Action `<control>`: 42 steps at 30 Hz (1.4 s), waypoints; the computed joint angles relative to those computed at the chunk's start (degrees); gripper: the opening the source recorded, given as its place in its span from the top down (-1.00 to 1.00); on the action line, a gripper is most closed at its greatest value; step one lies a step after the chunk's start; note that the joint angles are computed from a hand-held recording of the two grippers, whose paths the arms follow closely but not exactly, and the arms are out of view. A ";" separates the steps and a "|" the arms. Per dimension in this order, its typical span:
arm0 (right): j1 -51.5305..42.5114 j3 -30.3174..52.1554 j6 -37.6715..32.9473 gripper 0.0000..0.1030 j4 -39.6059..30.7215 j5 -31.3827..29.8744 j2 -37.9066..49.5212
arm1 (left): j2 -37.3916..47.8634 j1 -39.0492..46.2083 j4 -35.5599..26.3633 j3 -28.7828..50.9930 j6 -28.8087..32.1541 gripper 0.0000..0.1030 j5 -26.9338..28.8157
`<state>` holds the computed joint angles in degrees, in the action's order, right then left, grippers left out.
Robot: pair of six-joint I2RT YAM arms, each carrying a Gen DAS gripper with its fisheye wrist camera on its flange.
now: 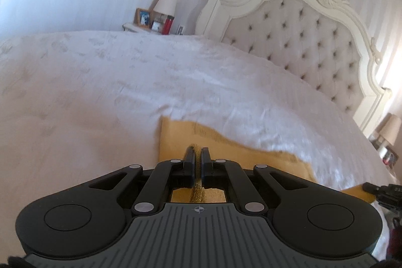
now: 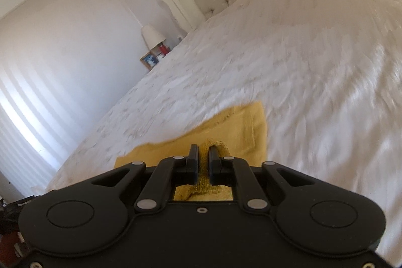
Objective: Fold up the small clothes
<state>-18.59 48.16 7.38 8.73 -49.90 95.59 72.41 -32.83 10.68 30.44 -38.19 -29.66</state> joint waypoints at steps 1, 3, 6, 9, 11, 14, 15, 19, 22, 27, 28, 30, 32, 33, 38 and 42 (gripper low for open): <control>0.98 1.39 1.14 0.72 1.47 1.25 1.69 | 1.75 1.47 1.42 0.98 0.80 0.92 1.16; 2.53 3.90 2.71 0.72 3.65 3.17 4.96 | 5.68 4.20 4.01 3.19 2.16 0.92 3.29; 4.64 8.29 4.53 0.72 5.27 5.97 9.76 | 11.19 7.23 7.07 6.60 4.46 0.92 5.50; 6.63 13.23 5.28 0.72 5.10 9.22 14.68 | 16.93 9.46 9.15 10.26 6.22 0.92 6.95; 7.49 16.11 5.44 0.72 4.29 10.87 17.53 | 20.66 10.60 9.55 12.70 6.47 0.92 7.70; 8.82 20.25 5.30 0.72 2.68 13.36 21.79 | 25.84 11.97 10.30 15.55 6.76 0.92 8.36; 9.12 21.14 5.00 0.72 2.24 13.94 22.80 | 27.28 12.10 10.68 16.17 7.09 0.92 8.17; 10.65 24.98 2.53 0.72 -0.62 16.51 26.64 | 31.29 12.77 10.21 18.69 7.01 0.91 7.69; 11.39 26.51 0.73 0.63 -1.74 18.12 28.29 | 33.55 14.06 11.10 19.57 6.08 0.79 8.75; 11.57 22.61 -0.67 -0.49 3.16 20.55 26.27 | 32.88 14.92 10.98 18.71 5.40 -0.38 9.76; 11.39 20.38 -1.36 -0.79 5.54 20.80 24.86 | 31.79 14.26 10.76 17.91 5.82 -0.50 9.02; 11.18 17.65 -2.70 -0.75 8.00 20.55 22.63 | 29.88 12.40 9.58 16.98 7.45 -0.64 7.60; 11.52 14.69 -5.76 -0.75 8.66 21.46 19.59 | 28.54 9.30 7.59 16.79 10.44 -0.74 4.97; 11.79 13.35 -7.25 -0.75 8.84 21.45 18.33 | 28.12 7.47 6.90 16.64 12.12 -0.76 3.75; 14.94 8.94 -15.52 -0.76 4.86 21.31 13.64 | 30.47 -0.25 1.96 19.28 16.43 -0.83 1.70; 18.14 8.13 -20.27 -0.76 2.00 21.86 12.99 | 35.23 -2.69 -1.60 23.81 17.59 -0.83 3.64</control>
<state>-0.46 56.29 -12.89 10.73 -28.04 108.58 107.64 -35.52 9.08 54.25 -20.60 -26.03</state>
